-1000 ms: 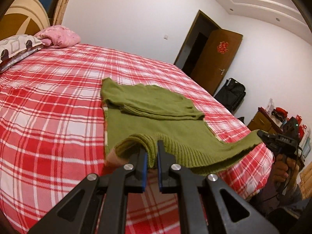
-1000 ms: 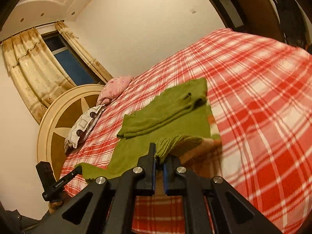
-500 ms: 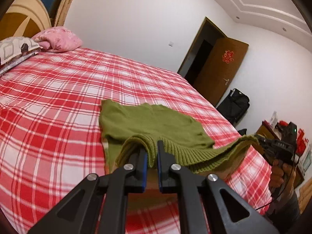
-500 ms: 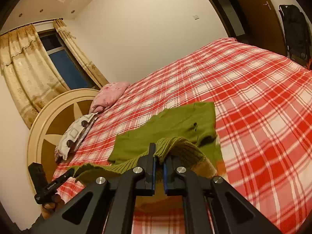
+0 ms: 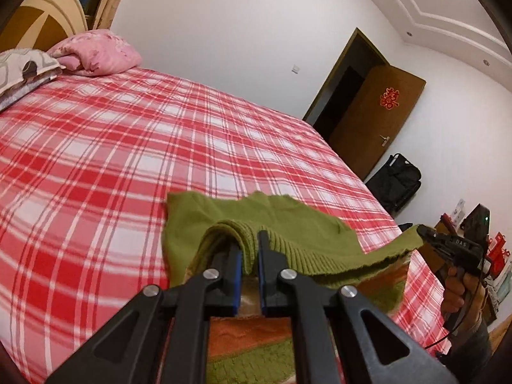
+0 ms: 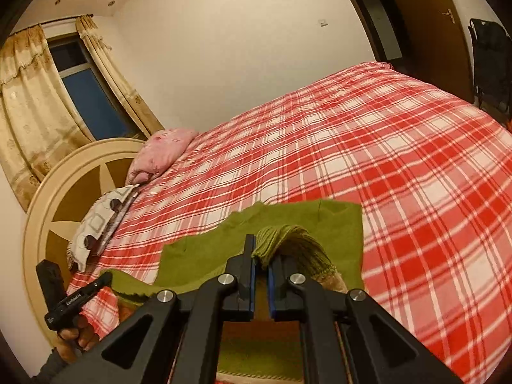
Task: Fold small clothes
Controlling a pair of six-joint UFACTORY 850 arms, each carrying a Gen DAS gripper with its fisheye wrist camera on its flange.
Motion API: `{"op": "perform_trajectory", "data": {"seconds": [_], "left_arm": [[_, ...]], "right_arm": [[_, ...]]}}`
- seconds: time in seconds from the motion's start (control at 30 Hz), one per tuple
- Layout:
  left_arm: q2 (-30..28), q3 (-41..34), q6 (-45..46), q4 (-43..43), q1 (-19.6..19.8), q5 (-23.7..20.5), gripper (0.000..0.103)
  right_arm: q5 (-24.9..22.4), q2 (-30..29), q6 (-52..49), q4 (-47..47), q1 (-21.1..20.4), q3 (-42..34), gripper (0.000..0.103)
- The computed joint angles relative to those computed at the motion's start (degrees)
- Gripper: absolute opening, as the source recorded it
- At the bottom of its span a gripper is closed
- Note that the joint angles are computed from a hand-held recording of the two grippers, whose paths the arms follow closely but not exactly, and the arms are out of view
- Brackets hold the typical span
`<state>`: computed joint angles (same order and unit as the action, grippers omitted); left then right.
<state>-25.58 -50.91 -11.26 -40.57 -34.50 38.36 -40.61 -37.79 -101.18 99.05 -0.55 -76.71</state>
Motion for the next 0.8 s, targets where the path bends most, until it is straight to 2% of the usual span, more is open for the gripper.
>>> {"op": "perform_trajectory", "data": {"seconds": [0.17,0.27,0.5,0.63,0.7,0.73,0.77,0.8], "left_arm": [[-3.7,-4.8,0.1,3.3,4.2,-3.3,0.008],[-7.2,-8.7,-1.1,5.7,6.9,-6.9,0.008],[-13.6,-16.0,2.7,4.0,9.5,-12.4,0.008],[-15.6,-18.9,6.5,1.6,10.2,-14.2,0.009],[-15.9,-19.6,9.9,-1.0,10.0,-14.3,0.016],[-15.9,-19.9,11.0,-1.7,10.0,-14.3,0.017],[-15.4,-19.7,13.0,-3.4,9.7,-13.9,0.024],[-15.1,-19.5,15.2,-5.2,9.4,-13.5,0.037]], "right_arm": [[4.0,-6.2,7.1,-4.7,2.0,-10.0,0.005],[6.3,-10.8,12.8,-9.0,3.3,-16.9,0.005],[10.8,-22.9,30.0,-23.8,5.4,-33.4,0.005],[11.3,-29.8,40.9,-32.9,6.0,-43.0,0.005],[8.4,-34.7,49.1,-39.7,6.0,-50.7,0.006],[7.5,-36.7,53.3,-43.2,6.0,-54.0,0.008],[8.7,-37.3,55.5,-45.1,6.2,-54.9,0.022],[9.8,-37.1,55.2,-45.1,6.4,-54.4,0.05]]}}
